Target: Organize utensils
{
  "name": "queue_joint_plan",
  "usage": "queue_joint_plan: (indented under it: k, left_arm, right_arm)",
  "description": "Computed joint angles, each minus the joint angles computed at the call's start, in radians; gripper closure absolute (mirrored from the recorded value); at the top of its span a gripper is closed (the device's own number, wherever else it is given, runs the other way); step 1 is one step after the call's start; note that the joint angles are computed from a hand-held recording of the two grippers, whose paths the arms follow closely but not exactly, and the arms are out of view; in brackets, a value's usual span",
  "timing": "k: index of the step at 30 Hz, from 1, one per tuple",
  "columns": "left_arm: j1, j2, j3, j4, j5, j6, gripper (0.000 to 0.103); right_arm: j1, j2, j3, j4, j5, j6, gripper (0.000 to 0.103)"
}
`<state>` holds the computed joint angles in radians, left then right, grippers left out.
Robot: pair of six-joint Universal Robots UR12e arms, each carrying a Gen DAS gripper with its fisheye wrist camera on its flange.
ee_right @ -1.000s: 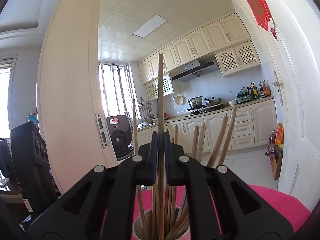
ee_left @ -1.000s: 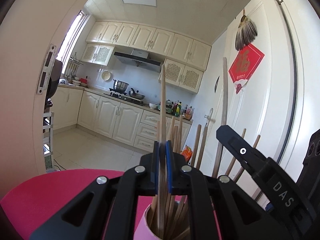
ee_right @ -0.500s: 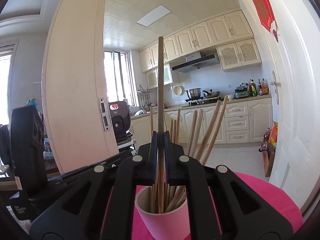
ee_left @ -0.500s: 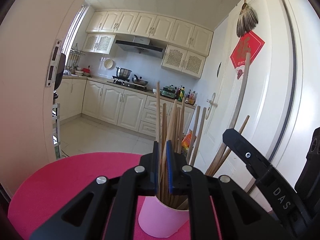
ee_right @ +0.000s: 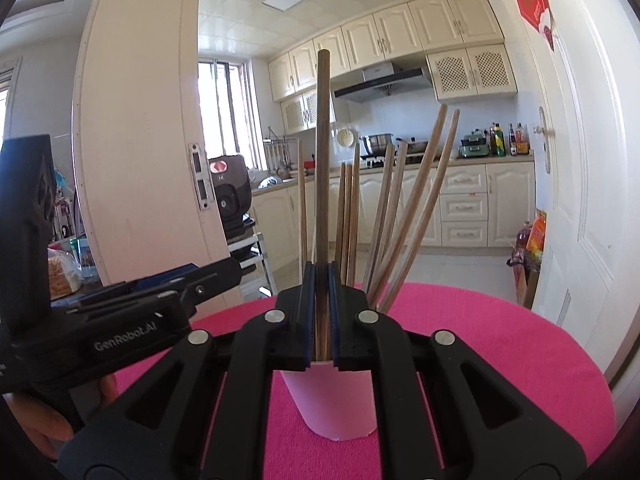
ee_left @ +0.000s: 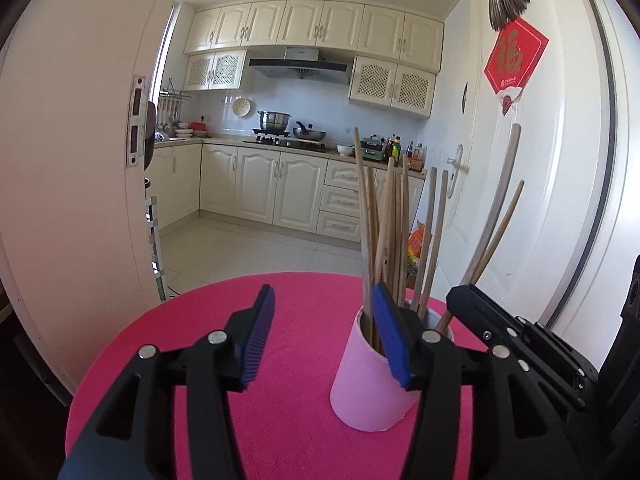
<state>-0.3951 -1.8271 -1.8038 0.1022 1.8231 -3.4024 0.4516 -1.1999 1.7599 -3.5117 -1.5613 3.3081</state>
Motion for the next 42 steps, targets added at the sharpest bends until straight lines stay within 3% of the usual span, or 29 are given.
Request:
queue_joint_plan:
  k: [12,13,14,15,16,19,23,30,36,42]
  left_arm:
    - [0.002,0.048,-0.046,-0.006,-0.011,0.011,0.044]
    - [-0.001,0.049,-0.046,-0.003,-0.009,0.012,0.042]
    - [-0.004,0.051,-0.046,-0.001,-0.007,0.013,0.041]
    - [-0.005,0.056,-0.049,0.001,-0.007,0.014,0.041]
    - [-0.008,0.062,-0.054,0.004,0.001,0.014,0.04]
    - [-0.015,0.076,-0.066,0.022,0.013,0.015,0.036]
    - [-0.038,0.096,-0.084,0.059,0.054,0.051,0.033]
    - [-0.086,0.135,-0.115,0.117,0.127,0.094,0.031]
    - [-0.118,0.182,-0.141,0.1,0.13,0.098,0.031]
    - [-0.159,0.208,-0.148,0.099,0.178,0.129,0.031]
  right_arm:
    - [0.02,-0.038,0.023,0.041,-0.055,0.028,0.094]
    - [0.022,-0.044,0.028,0.039,-0.062,0.027,0.09]
    - [0.024,-0.048,0.031,0.036,-0.068,0.026,0.077]
    - [0.026,-0.053,0.037,0.027,-0.074,0.024,0.057]
    - [0.029,-0.058,0.042,0.017,-0.083,0.024,0.051]
    - [0.038,-0.083,0.061,0.003,-0.13,0.016,0.05]
    - [0.052,-0.116,0.087,-0.014,-0.196,0.007,0.042]
    - [0.087,-0.19,0.129,0.06,-0.293,-0.012,0.029]
    - [0.118,-0.237,0.165,0.077,-0.368,-0.033,0.016]
    - [0.127,-0.28,0.196,0.078,-0.391,-0.006,0.013]
